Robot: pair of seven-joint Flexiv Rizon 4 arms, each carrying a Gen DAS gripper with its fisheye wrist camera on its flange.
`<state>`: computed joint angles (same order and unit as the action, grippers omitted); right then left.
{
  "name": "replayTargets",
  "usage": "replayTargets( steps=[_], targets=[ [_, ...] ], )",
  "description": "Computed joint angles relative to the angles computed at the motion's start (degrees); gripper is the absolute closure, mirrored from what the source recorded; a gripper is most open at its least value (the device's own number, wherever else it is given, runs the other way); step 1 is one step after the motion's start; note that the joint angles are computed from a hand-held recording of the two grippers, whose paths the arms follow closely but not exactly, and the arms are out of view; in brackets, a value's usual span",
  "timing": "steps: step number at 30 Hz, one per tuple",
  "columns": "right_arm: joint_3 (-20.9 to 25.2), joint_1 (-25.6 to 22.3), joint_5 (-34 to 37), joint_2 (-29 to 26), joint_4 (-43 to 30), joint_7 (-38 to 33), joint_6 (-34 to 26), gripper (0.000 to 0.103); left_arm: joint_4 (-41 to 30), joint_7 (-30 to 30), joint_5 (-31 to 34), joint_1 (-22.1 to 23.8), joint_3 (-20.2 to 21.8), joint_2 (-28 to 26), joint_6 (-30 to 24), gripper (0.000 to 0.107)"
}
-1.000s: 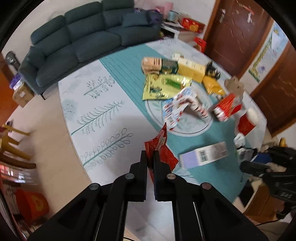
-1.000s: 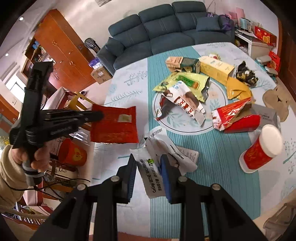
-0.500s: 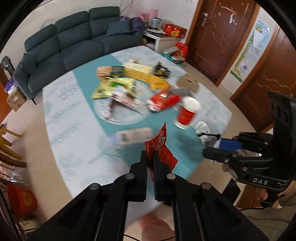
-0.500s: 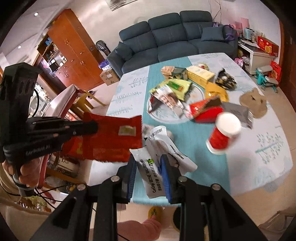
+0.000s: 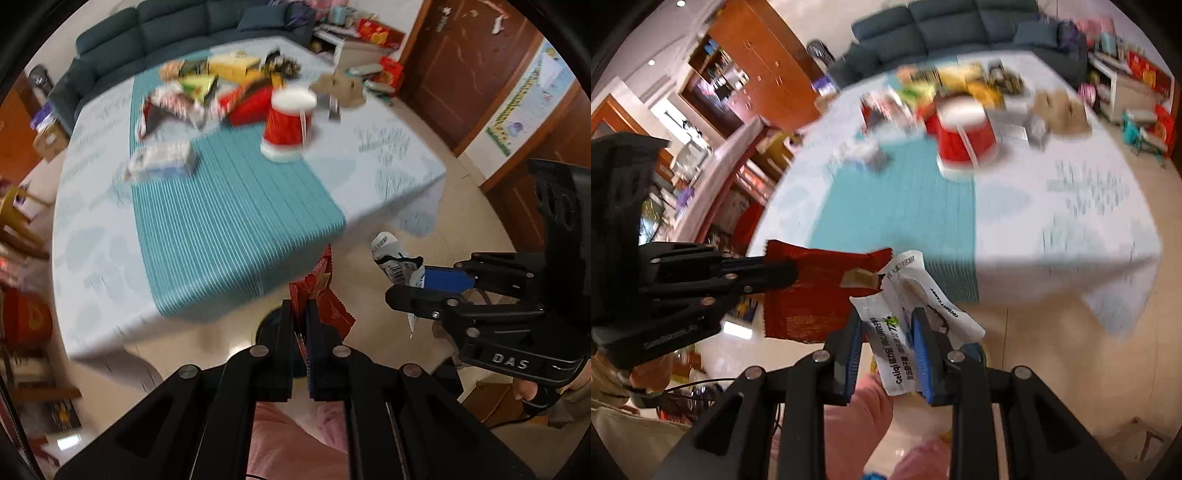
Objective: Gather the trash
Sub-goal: 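Carry both items over the trash bin and open both tools to drop them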
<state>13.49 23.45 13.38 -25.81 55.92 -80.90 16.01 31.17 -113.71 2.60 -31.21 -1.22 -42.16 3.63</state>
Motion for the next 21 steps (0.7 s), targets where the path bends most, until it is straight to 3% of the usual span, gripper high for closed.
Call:
replayTargets(
  steps=[4, 8, 17, 21],
  targets=[
    [0.53, -1.79, 2.84, 1.72, 6.04, 1.21, 0.14, 0.077, 2.44, -2.54, 2.04, -2.73, 0.74, 0.07, -1.59, 0.104],
    [0.46, -1.88, 2.78, 1.9, 10.31, 1.59, 1.03, 0.077, 8.56, -4.36, 4.41, -3.99, 1.02, 1.74, 1.45, 0.104],
    [0.43, -0.59, -0.06, -1.42, 16.47, 2.79, 5.06, 0.077, 23.55, -10.7, 6.88, -3.84, 0.42, 4.43, 11.19, 0.104],
    [0.93, -0.16, -0.58, -2.95, 19.24, 2.55, 7.74, 0.077, 31.62, -15.98, 5.98, -2.84, -0.13, 5.58, 18.43, 0.104]
  ],
)
